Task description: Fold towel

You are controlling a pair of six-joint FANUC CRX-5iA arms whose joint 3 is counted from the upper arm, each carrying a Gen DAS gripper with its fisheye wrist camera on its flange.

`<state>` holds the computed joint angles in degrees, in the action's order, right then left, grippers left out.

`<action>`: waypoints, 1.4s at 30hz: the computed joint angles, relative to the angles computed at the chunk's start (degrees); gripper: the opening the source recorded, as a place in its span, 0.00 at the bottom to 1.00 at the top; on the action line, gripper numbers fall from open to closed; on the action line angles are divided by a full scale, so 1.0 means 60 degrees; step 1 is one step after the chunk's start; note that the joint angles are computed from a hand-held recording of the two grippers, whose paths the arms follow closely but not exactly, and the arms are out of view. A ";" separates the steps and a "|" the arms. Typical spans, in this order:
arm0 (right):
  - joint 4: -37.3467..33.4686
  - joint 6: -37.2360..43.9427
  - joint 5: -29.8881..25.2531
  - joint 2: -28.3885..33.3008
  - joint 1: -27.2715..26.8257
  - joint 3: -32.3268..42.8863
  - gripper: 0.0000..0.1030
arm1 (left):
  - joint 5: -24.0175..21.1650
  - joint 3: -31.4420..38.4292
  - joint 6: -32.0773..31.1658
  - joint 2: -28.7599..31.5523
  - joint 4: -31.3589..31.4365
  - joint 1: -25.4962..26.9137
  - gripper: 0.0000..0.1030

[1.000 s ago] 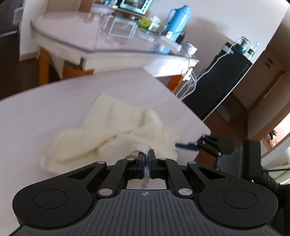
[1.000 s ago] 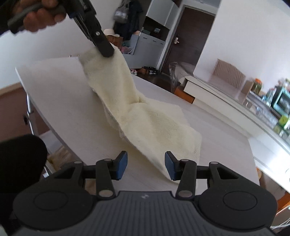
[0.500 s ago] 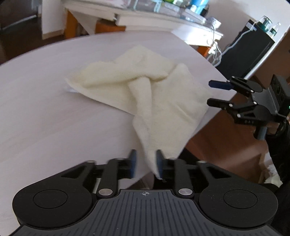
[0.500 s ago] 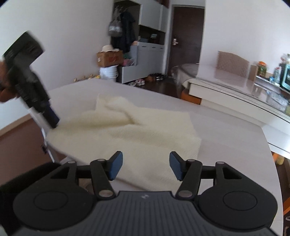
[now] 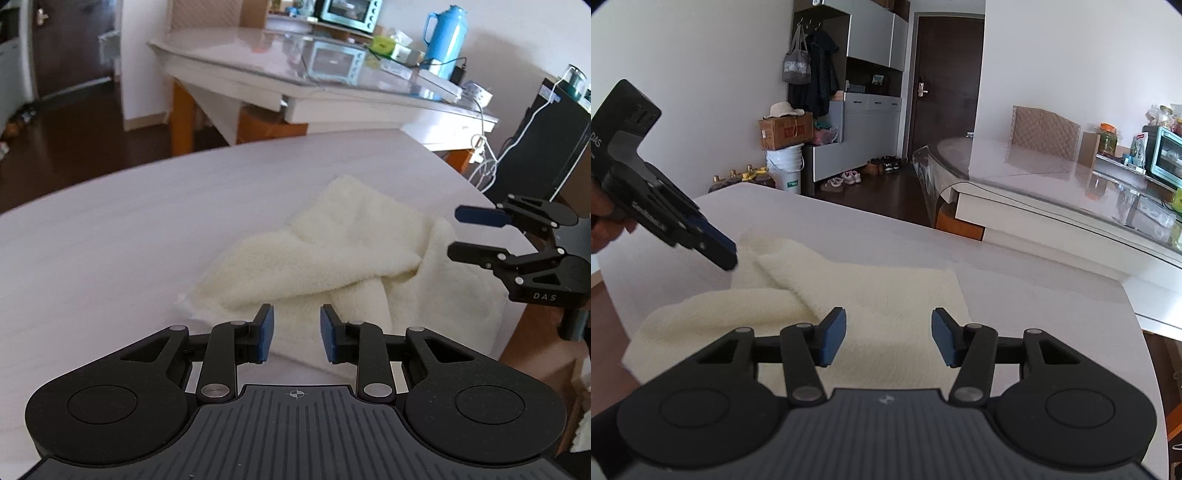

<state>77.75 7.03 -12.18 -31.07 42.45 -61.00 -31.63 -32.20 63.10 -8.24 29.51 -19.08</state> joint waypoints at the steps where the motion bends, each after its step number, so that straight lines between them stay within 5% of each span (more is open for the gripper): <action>1: -0.0043 0.0096 0.0046 0.0141 -0.0074 0.0081 0.55 | -0.0062 0.0087 -0.0070 0.0155 -0.0005 0.0021 0.28; 6: -0.0561 0.0793 0.0306 0.0825 -0.0360 0.0538 0.55 | -0.0343 0.0236 -0.0078 0.0281 -0.0503 0.0297 0.28; 12: -0.1295 0.1842 0.0296 0.1873 -0.0481 0.1309 0.55 | -0.0669 0.1174 0.1306 0.0444 -0.3196 0.0329 0.29; 17: -0.2065 0.2779 0.0076 0.2610 -0.0347 0.1824 0.55 | -0.0639 0.1762 0.1499 0.0849 -0.4052 0.0257 0.43; 26: 0.0561 0.0092 -0.1422 0.3234 -0.0872 0.1785 0.56 | -0.0255 0.2370 0.1491 0.1563 -0.4294 0.0152 0.49; 36: -0.0829 0.0622 -0.2768 0.2688 -0.0107 0.1589 0.56 | -0.0273 0.2470 0.2540 0.1315 -0.5555 -0.0215 0.52; 38: 0.0084 -0.0189 -0.2369 0.2262 -0.0454 0.1219 0.56 | -0.0196 0.2261 0.2551 0.1064 -0.5514 -0.0231 0.52; 42: -0.1245 0.0670 -0.1918 0.0783 -0.0113 0.0661 0.57 | -0.0125 0.1678 0.2084 0.0377 -0.5132 -0.0417 0.56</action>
